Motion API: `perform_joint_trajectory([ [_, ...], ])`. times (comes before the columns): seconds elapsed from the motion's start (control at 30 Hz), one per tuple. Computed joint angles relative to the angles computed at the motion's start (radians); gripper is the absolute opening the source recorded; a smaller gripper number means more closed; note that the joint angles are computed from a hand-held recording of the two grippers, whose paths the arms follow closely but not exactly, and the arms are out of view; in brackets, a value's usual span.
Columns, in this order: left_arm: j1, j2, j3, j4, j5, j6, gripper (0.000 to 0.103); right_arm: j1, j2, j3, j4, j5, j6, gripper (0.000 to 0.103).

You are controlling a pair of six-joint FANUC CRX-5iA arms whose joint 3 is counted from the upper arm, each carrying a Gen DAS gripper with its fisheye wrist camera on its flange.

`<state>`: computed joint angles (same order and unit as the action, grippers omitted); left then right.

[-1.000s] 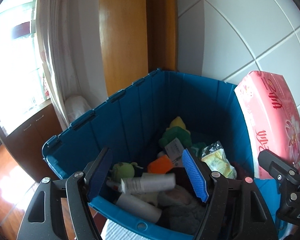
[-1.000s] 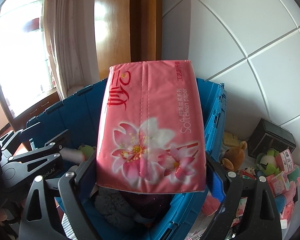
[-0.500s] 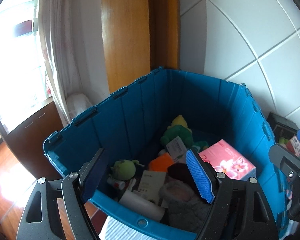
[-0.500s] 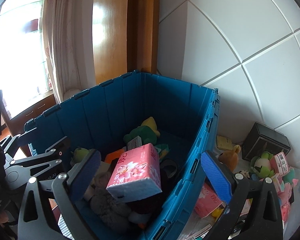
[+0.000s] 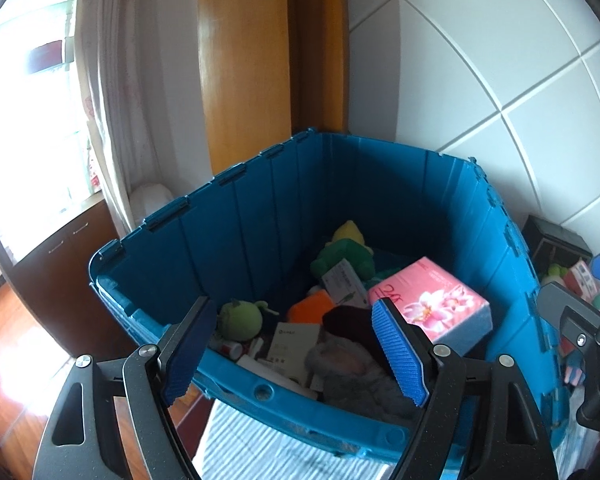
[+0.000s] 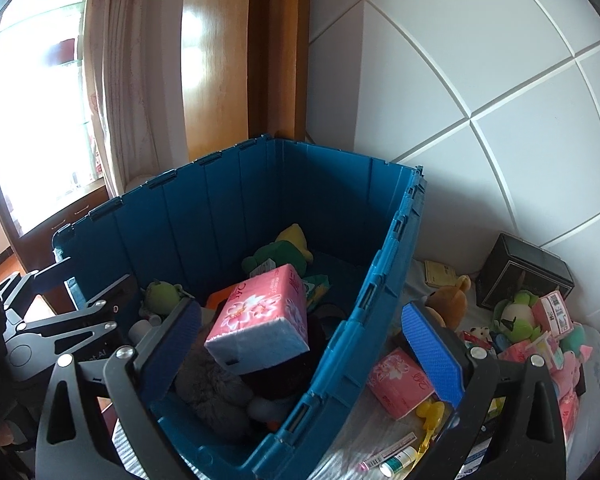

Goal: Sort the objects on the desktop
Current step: 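Move both tools back toward the pile on the bed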

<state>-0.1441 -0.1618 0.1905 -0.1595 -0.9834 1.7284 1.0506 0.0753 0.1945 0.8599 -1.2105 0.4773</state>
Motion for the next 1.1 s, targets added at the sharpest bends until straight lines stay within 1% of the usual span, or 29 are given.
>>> perform_joint_trajectory([
  [0.13, -0.017, -0.012, -0.012, 0.000, 0.000, 0.003, 0.080, 0.012, -0.030, -0.035, 0.011, -0.016, -0.025, 0.102],
  [0.3, -0.061, -0.026, -0.015, -0.020, -0.004, 0.020, 0.080, 0.028, -0.080, -0.089, 0.026, -0.042, -0.064, 0.102],
  [0.47, -0.141, -0.021, 0.010, -0.063, -0.018, 0.054, 0.080, 0.035, -0.150, -0.165, 0.047, -0.067, -0.120, 0.102],
  [0.57, -0.204, -0.008, 0.036, -0.095, -0.026, 0.078, 0.080, 0.037, -0.207, -0.224, 0.058, -0.091, -0.161, 0.102],
  [0.7, -0.295, 0.019, 0.076, -0.113, -0.029, 0.085, 0.080, 0.042, -0.301, -0.311, 0.069, -0.138, -0.215, 0.102],
  [0.87, -0.442, 0.076, 0.149, -0.166, -0.043, 0.134, 0.080, 0.050, -0.439, -0.421, 0.077, -0.225, -0.264, 0.103],
  [0.97, -0.536, 0.129, 0.203, -0.207, -0.065, 0.173, 0.080, 0.049, -0.546, -0.494, 0.074, -0.287, -0.280, 0.103],
  [1.1, -0.657, 0.237, 0.309, -0.266, -0.127, 0.239, 0.080, 0.032, -0.677, -0.570, 0.056, -0.355, -0.269, 0.103],
])
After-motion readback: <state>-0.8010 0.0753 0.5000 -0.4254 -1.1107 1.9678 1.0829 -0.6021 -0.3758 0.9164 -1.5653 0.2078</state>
